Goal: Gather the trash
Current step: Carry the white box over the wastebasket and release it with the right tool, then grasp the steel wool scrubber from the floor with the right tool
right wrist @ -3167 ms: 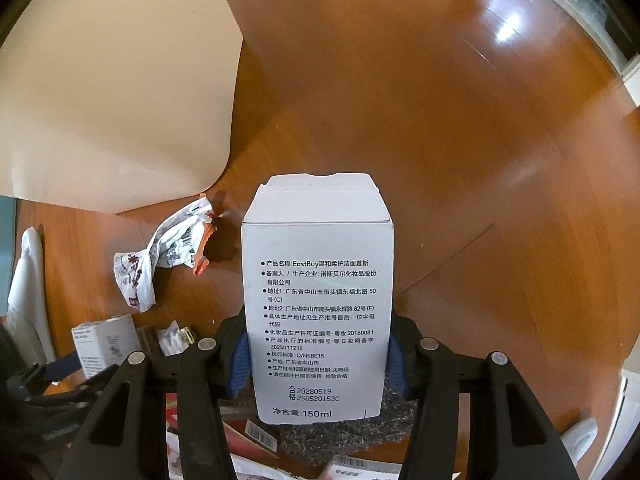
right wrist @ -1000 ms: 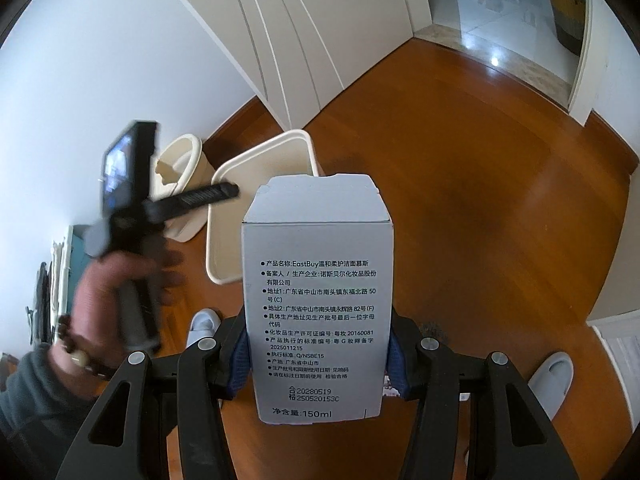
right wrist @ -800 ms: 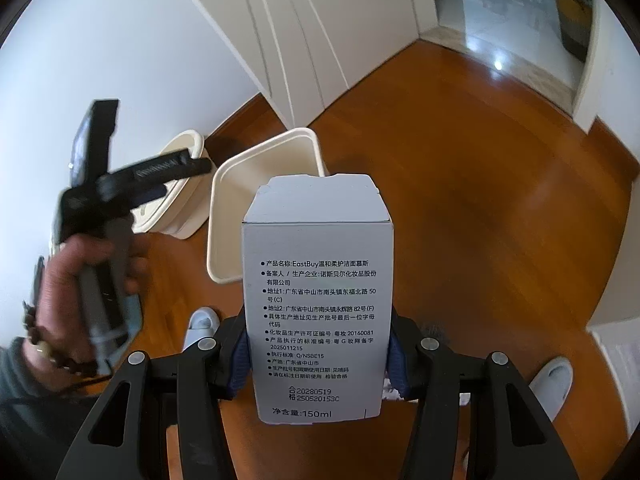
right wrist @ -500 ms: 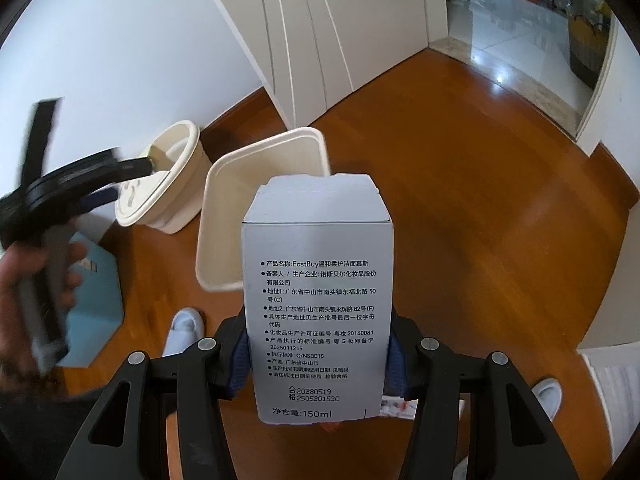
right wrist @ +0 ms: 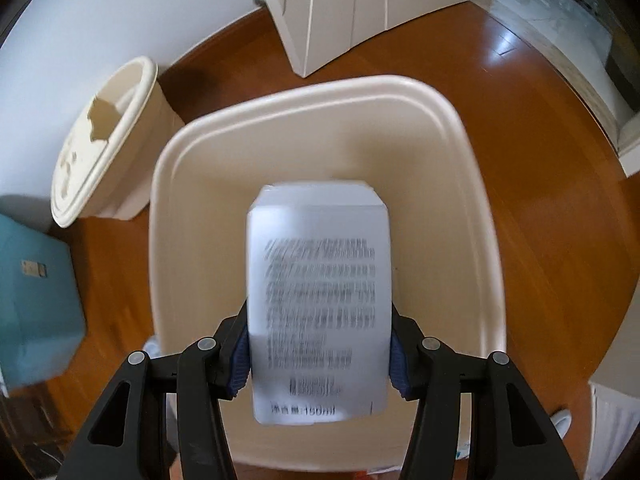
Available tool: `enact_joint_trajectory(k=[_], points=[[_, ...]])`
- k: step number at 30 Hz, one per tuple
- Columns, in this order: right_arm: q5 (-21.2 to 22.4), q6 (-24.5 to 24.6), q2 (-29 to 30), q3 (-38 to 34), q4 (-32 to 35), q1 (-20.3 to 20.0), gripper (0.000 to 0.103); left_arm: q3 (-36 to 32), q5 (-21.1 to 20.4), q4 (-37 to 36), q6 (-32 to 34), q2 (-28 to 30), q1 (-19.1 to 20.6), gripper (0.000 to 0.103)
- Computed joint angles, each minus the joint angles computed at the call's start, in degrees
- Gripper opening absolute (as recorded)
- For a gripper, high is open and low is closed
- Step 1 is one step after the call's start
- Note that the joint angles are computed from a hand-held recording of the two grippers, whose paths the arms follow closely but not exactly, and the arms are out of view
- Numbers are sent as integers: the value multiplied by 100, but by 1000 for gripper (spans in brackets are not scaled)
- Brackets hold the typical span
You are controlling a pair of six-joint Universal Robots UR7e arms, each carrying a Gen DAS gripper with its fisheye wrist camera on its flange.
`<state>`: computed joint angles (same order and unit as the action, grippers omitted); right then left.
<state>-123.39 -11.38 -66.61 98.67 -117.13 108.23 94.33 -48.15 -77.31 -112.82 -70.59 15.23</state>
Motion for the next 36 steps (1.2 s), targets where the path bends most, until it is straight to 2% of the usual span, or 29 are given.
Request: enact_joint_trajectory(k=[5, 7, 8, 9, 10, 11, 12, 14, 15, 16, 19, 22, 26, 28, 34, 35, 36], points=[[76, 177, -136, -113, 360, -56, 57, -37, 44, -481, 471, 163, 23, 92], [501, 194, -568, -175, 687, -73, 57, -48, 57, -729, 704, 240, 15, 92], [756, 77, -929, -77, 555, -130, 58, -66, 68, -841, 856, 305, 8, 92], [877, 2, -1308, 99, 434, -183, 63, -129, 71, -870, 1033, 415, -2, 92], [921, -62, -1625, 229, 330, -280, 76, -224, 52, -833, 1203, 553, -10, 92], [885, -131, -1958, 386, 243, -447, 82, -285, 19, -825, 1338, 655, -12, 92], [685, -215, -2273, 602, 148, -686, 91, -347, -51, -856, 1506, 794, -15, 92], [179, -272, -2643, 946, 173, -1245, 91, -402, -206, -961, 1724, 1030, -34, 92], [-38, -142, -2744, 1110, 273, -1666, 86, -429, -313, -1012, 1815, 1165, -35, 92], [-33, -42, -2825, 1219, 340, -2064, 78, -446, -444, -1124, 1955, 1302, -23, 92], [229, 455, -2975, 1468, 441, -3399, 74, -595, -798, -1271, 2434, 1692, 77, 92], [464, 572, -2962, 1664, 10, -4037, 74, -866, -844, -1112, 2721, 2021, 165, 92], [703, 323, -2585, 1742, -616, -4158, 74, -1102, -871, -1161, 2977, 2264, 270, 92], [695, 275, -2345, 1744, -707, -4173, 74, -1230, -883, -1134, 3108, 2380, 301, 92], [61, 186, -1772, 1954, -1159, -4204, 73, -1370, -983, -988, 3368, 2591, 324, 92], [-2, 105, -1758, 2040, -1320, -4187, 75, -1351, -1014, -1001, 3387, 2594, 332, 92], [-67, -128, -1752, 2156, -1662, -4115, 69, -1331, -1056, -1018, 3396, 2604, 342, 92]])
